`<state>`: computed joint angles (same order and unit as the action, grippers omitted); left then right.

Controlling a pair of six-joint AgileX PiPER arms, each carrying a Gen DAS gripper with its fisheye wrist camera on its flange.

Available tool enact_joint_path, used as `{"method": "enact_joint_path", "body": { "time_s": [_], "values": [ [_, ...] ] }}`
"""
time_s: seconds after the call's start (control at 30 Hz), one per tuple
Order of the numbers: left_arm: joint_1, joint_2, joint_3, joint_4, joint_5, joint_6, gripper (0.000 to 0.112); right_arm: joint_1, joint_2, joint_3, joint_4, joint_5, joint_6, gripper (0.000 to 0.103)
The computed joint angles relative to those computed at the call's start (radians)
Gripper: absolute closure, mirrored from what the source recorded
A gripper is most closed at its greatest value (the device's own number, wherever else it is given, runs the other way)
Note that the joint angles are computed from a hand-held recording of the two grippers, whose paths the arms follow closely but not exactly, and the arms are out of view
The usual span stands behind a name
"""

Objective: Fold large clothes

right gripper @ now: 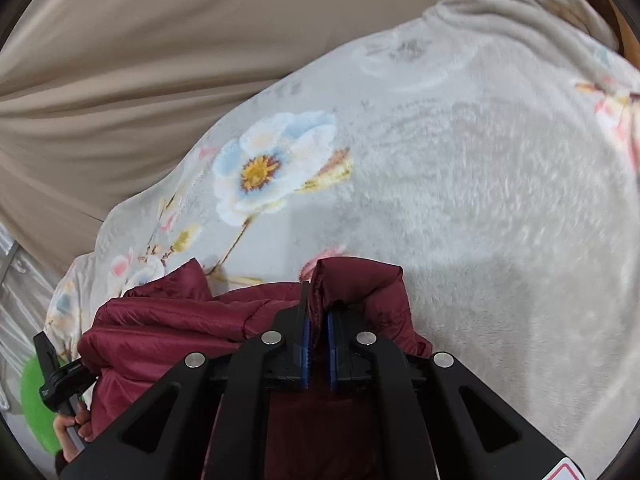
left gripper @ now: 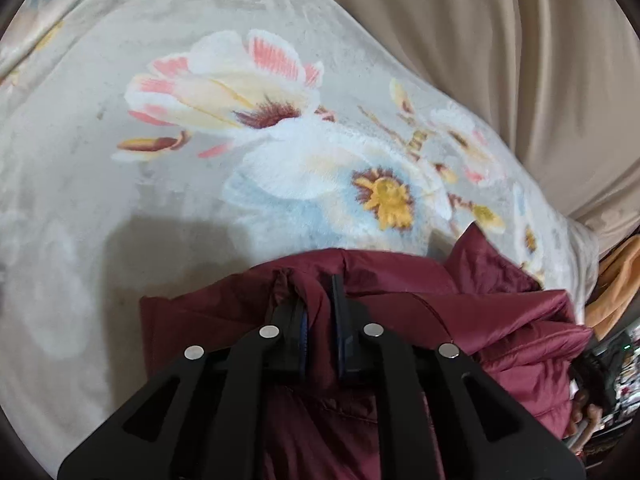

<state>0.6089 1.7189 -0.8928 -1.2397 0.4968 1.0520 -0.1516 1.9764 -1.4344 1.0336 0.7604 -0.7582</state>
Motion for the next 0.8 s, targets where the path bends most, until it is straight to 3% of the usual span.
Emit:
{"method": "enact_joint_path", "body": {
  "time_s": [0.1,0.2,0.23,0.27,0.3,0.43,0.57,0.6,0.63,0.67,0.7,0.73,0.77,0.8],
  "values": [
    [0.105,-0.056,0.027,-0.063,0.148,0.045,0.094,-0.052,-0.027,0.038,0.113,0.061,-0.085,0.089],
    [0.230,-0.171,0.063,-0.076,0.344,0.096,0.070,-0.148,-0.143,0.148,0.274,0.174,-0.259,0.071],
    [0.265,-0.212,0.075,-0.060,0.387,0.105,0.056,-0.180,-0.195,0.195,0.303,0.194,-0.308,0.058],
    [0.301,-0.285,0.107,-0.027,0.403,0.112,0.047,-0.227,-0.266,0.259,0.329,0.217,-0.376,0.048],
    [0.322,-0.344,0.138,0.001,0.388,0.116,0.031,-0.257,-0.315,0.305,0.335,0.227,-0.418,0.045],
    [0.423,-0.498,0.262,0.100,0.390,0.191,0.019,-0.365,-0.492,0.509,0.242,0.237,-0.534,0.038],
    [0.409,-0.395,0.353,0.196,0.362,0.192,0.020,-0.372,-0.535,0.690,0.134,0.163,-0.613,0.038],
    [0.395,-0.345,0.371,0.201,0.348,0.192,0.025,-0.354,-0.535,0.716,0.129,0.136,-0.617,0.038],
    [0.404,-0.311,0.384,0.198,0.360,0.215,0.038,-0.330,-0.532,0.735,0.127,0.108,-0.617,0.040],
    [0.417,-0.287,0.401,0.193,0.378,0.249,0.042,-0.300,-0.536,0.751,0.120,0.073,-0.608,0.054],
    [0.429,-0.303,0.418,0.188,0.378,0.276,0.054,-0.284,-0.544,0.758,0.120,0.061,-0.608,0.062],
    [0.450,-0.332,0.426,0.199,0.393,0.291,0.071,-0.275,-0.552,0.763,0.118,0.051,-0.612,0.080],
    [0.470,-0.351,0.424,0.212,0.413,0.288,0.080,-0.263,-0.575,0.771,0.118,0.037,-0.617,0.096],
    [0.512,-0.370,0.416,0.231,0.456,0.286,0.089,-0.273,-0.590,0.767,0.114,0.063,-0.613,0.096]
  ]
}}
